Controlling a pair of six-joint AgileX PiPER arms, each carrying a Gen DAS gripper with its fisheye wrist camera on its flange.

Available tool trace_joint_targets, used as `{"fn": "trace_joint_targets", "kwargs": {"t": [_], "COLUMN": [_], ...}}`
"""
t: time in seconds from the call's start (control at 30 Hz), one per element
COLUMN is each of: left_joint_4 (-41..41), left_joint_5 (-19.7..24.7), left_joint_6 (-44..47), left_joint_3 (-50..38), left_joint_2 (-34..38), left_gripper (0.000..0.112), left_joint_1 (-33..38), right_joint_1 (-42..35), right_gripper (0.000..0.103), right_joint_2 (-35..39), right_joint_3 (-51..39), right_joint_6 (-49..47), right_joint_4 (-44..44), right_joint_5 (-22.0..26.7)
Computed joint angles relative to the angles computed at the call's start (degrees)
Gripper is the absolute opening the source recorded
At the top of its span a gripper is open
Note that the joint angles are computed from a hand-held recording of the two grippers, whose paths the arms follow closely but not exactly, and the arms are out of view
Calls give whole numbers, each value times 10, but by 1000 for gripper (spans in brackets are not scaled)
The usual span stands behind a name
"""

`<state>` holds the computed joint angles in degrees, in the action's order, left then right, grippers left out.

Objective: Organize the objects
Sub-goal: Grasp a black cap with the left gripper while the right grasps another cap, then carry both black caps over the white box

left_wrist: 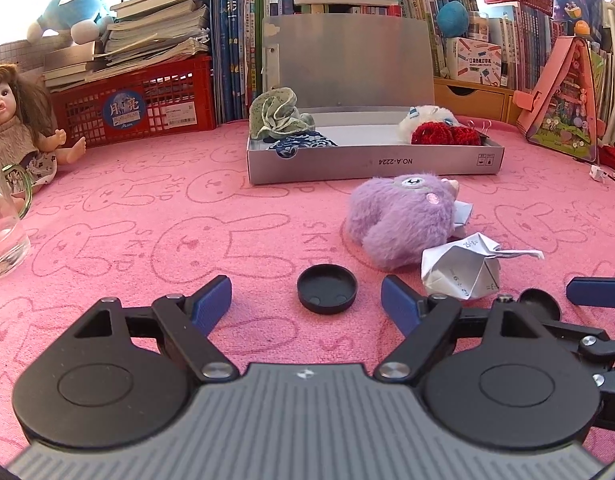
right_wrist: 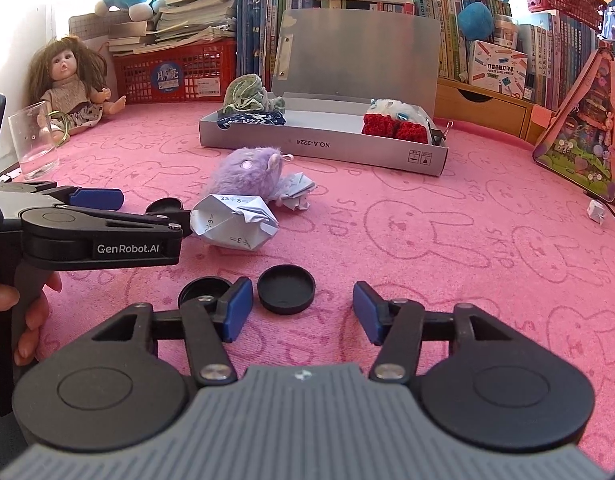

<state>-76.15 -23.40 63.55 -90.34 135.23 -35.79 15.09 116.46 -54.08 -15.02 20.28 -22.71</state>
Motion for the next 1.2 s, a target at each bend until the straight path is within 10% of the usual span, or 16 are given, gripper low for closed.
{"fn": "trace_joint_targets", "kwargs": {"t": [0.3, 0.6, 1.2], "left_joint_4": [105, 149, 130], "left_joint_5": [10, -30, -70], "left_joint_6": [-102, -170, -166], "left_joint_3": [25, 52, 86], "left_joint_2": [-8, -14, -50], "left_gripper": [69, 37, 37], "left_joint_1": [6, 0, -31], "right_joint_1": [50, 24, -30], "right_gripper": [39, 36, 36], "right_joint_2": [10, 10, -9], "right_joint_3": [-21, -7, 54], "right_joint_6": [-162, -18, 120], "right_joint_4": [181, 51, -43], "right_joint_5": [-15, -18, -110]}}
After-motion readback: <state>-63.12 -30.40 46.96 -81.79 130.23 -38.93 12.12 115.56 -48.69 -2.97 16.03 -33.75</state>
